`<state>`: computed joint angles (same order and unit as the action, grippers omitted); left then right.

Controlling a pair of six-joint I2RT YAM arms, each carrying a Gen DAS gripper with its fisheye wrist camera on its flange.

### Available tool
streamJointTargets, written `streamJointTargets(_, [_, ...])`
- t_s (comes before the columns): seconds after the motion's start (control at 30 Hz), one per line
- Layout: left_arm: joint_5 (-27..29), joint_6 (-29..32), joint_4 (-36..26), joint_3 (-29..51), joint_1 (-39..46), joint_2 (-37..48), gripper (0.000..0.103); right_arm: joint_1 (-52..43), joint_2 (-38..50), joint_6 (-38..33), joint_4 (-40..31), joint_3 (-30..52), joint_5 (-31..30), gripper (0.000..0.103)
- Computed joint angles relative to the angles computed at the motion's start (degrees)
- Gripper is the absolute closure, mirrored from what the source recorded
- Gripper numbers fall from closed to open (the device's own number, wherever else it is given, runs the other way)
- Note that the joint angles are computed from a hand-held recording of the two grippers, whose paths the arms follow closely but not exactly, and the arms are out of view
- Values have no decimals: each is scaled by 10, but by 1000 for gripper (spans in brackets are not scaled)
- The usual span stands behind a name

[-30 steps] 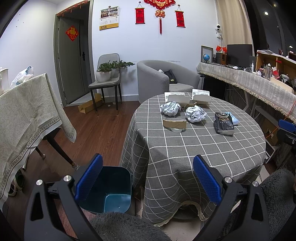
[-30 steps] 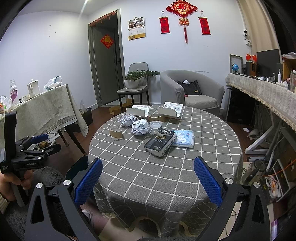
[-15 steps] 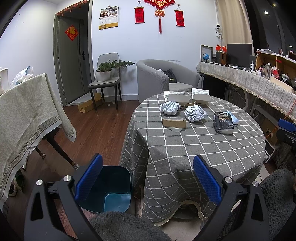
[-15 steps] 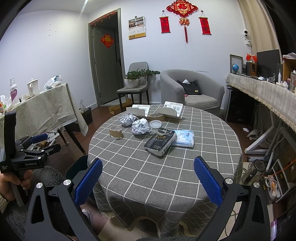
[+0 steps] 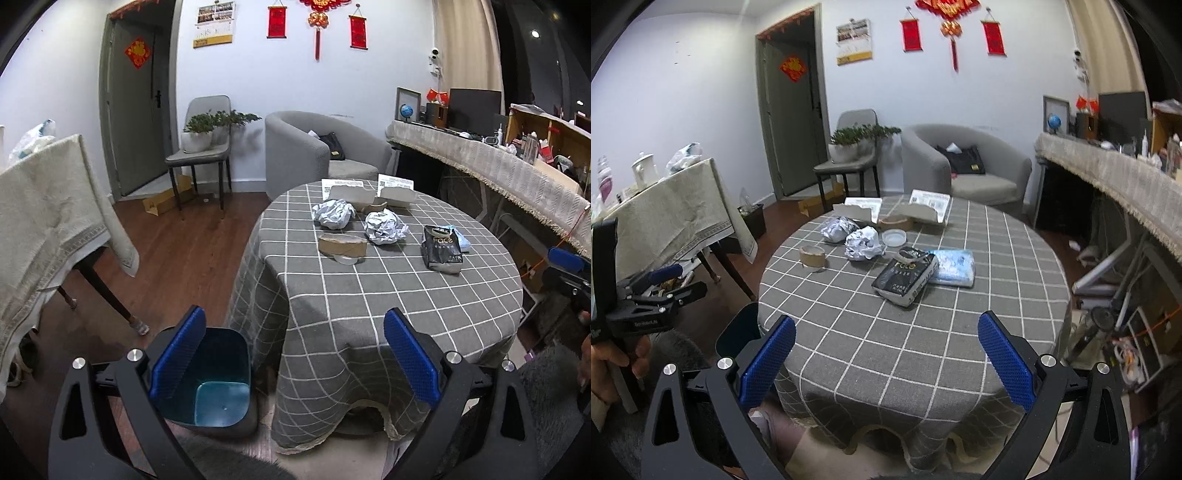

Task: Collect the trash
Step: 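Grasp the black tissue bag with the right tool while the left tool grasps the tape roll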

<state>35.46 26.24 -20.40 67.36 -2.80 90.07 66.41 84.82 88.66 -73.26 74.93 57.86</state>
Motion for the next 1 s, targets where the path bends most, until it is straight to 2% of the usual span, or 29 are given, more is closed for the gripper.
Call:
streamJointTargets(0.23, [0, -1, -28, 76, -23, 73, 14, -71, -14, -42, 72, -32, -52, 3])
streamJointTargets(0.33, [3, 8, -39, 106, -36, 101, 16, -111, -13, -80, 124, -44, -76, 3])
streamJointTargets(0.43, [19, 13, -57, 141, -48, 130, 16, -147, 0, -113, 157, -42, -96, 10])
streamJointTargets(0.63, [30, 20, -78, 205, -79, 183, 16, -222, 62, -173, 167, 7, -141, 12])
streamJointTargets(0.77, [30, 27, -97, 251, -96, 218, 15, -257, 97, -195, 167, 33, -164, 19])
streamJointTargets(0.83, [30, 30, -103, 273, -103, 235, 15, -273, 109, -207, 169, 42, -175, 20])
streamJointTargets(0.9, [29, 36, -118, 298, -107, 254, 15, -285, 125, -217, 161, 59, -187, 26])
streamJointTargets(1.0, [39, 41, -133, 333, -114, 281, 12, -300, 137, -225, 162, 63, -192, 27])
